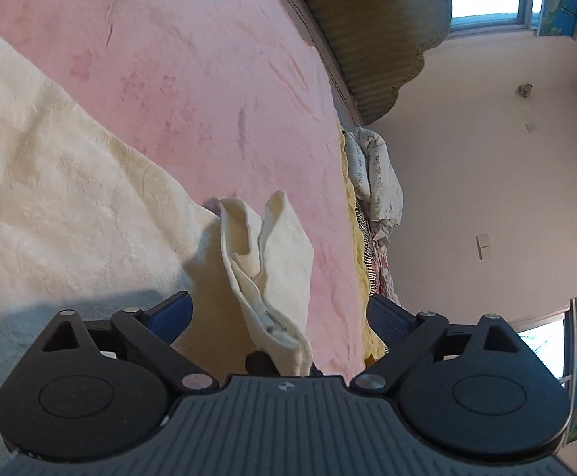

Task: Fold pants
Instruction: 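Grasp the folded pants edge with the left gripper while the right gripper pinches the fabric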

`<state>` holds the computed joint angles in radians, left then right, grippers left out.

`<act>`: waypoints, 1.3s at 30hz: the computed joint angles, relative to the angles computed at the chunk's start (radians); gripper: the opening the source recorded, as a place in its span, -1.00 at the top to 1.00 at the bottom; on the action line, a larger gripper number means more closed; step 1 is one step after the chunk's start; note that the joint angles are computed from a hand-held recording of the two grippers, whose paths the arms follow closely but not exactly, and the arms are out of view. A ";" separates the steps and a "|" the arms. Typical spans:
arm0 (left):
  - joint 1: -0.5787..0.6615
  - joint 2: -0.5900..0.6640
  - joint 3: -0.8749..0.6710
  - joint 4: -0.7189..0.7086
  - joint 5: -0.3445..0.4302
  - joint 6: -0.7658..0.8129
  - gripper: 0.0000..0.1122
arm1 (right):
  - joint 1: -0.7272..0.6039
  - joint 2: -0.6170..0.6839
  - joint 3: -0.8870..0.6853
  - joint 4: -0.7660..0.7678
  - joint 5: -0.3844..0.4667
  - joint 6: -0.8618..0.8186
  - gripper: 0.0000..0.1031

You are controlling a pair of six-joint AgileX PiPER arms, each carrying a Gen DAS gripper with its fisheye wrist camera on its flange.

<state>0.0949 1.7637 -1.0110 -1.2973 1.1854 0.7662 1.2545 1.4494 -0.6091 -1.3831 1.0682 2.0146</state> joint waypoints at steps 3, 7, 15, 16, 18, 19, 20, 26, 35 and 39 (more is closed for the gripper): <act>-0.029 0.062 -0.036 -0.008 0.011 -0.051 -0.69 | 0.043 -0.019 0.004 0.008 0.024 -0.018 0.57; -0.046 0.063 -0.054 0.010 -0.028 -0.053 -0.17 | 0.092 -0.021 -0.011 0.004 0.018 -0.052 0.57; -0.041 -0.177 -0.029 0.304 -0.282 0.053 0.85 | 0.038 0.033 -0.099 -0.046 -0.129 -0.146 0.57; -0.037 -0.213 -0.017 0.340 -0.309 0.060 0.85 | 0.030 0.044 -0.119 -0.057 -0.149 -0.164 0.56; -0.018 -0.308 0.034 0.406 -0.387 0.109 0.85 | 0.010 0.079 -0.165 -0.097 -0.202 -0.193 0.56; -0.015 -0.344 0.055 0.448 -0.425 0.112 0.85 | 0.005 0.097 -0.187 -0.116 -0.229 -0.202 0.57; -0.001 -0.373 0.079 0.475 -0.451 0.134 0.85 | 0.000 0.117 -0.208 -0.135 -0.257 -0.207 0.57; 0.105 -0.393 0.186 0.513 -0.545 0.232 0.64 | -0.036 0.232 -0.285 -0.242 -0.403 -0.147 0.56; 0.292 -0.384 0.150 0.487 -0.486 0.208 -0.23 | -0.021 0.107 -0.193 -0.271 -0.503 -0.071 0.22; 0.327 -0.421 0.144 0.495 -0.465 0.158 -0.23 | 0.021 0.080 -0.173 -0.202 -0.364 -0.102 0.22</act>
